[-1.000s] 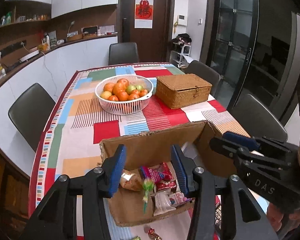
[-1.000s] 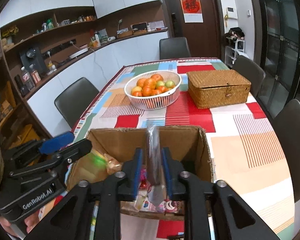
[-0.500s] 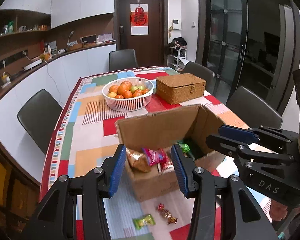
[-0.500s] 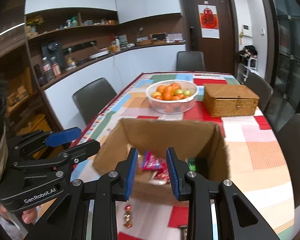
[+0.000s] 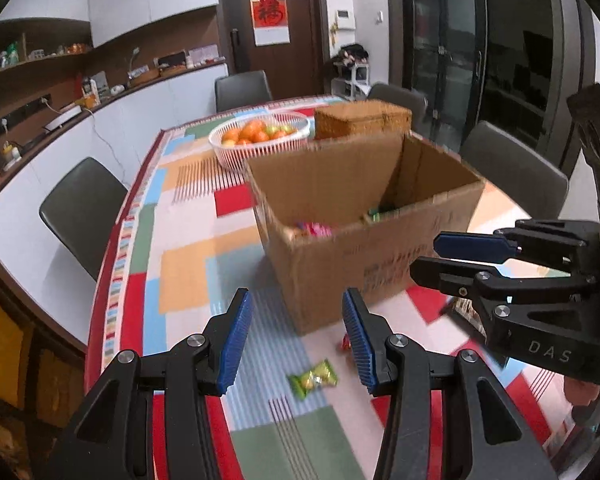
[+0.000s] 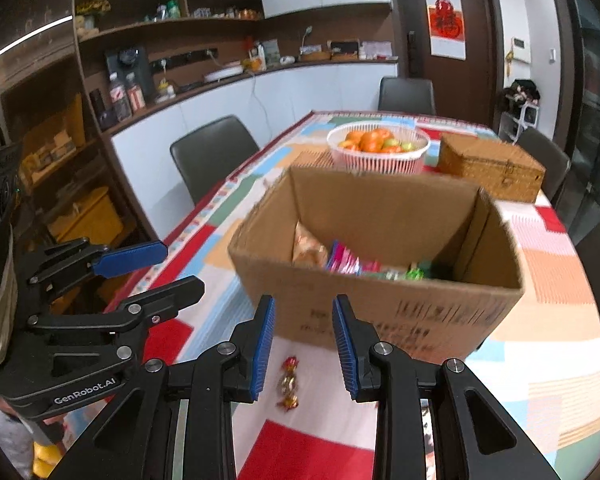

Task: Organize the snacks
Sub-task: 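Move both tools back toward the remaining candies on the table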

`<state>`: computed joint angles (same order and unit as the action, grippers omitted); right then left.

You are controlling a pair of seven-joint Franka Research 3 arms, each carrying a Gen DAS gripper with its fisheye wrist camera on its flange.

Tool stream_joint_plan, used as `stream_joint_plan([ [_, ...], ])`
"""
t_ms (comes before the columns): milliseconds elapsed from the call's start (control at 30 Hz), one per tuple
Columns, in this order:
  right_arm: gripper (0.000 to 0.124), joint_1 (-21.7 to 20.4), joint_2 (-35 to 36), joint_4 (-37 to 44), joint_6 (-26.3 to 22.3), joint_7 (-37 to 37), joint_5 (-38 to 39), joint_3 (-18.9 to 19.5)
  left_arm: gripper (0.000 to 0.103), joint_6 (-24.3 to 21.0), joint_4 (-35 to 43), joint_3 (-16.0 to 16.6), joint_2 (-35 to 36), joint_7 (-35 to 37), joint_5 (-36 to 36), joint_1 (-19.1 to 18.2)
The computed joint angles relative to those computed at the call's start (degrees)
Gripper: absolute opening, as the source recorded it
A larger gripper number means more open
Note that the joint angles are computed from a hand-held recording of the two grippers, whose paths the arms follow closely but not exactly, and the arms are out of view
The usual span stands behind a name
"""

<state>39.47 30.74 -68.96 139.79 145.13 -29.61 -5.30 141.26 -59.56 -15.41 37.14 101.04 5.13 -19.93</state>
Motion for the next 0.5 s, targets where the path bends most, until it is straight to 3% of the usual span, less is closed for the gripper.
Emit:
stream_joint_plan([
  [200,0.031,-1.06,1.84,-0.26,-1.22,-2.99,4.88,1.97,0.046,-0.52,-5.39,-0.81,-1.36,3.08,-0.91,1.65],
  [500,0.031,-1.46,6.23,3.04,-4.47,-7.79,11.43,2.92,0.047,-5.63,-5.68,-1.01,0.57,3.98,-2.52,2.36],
])
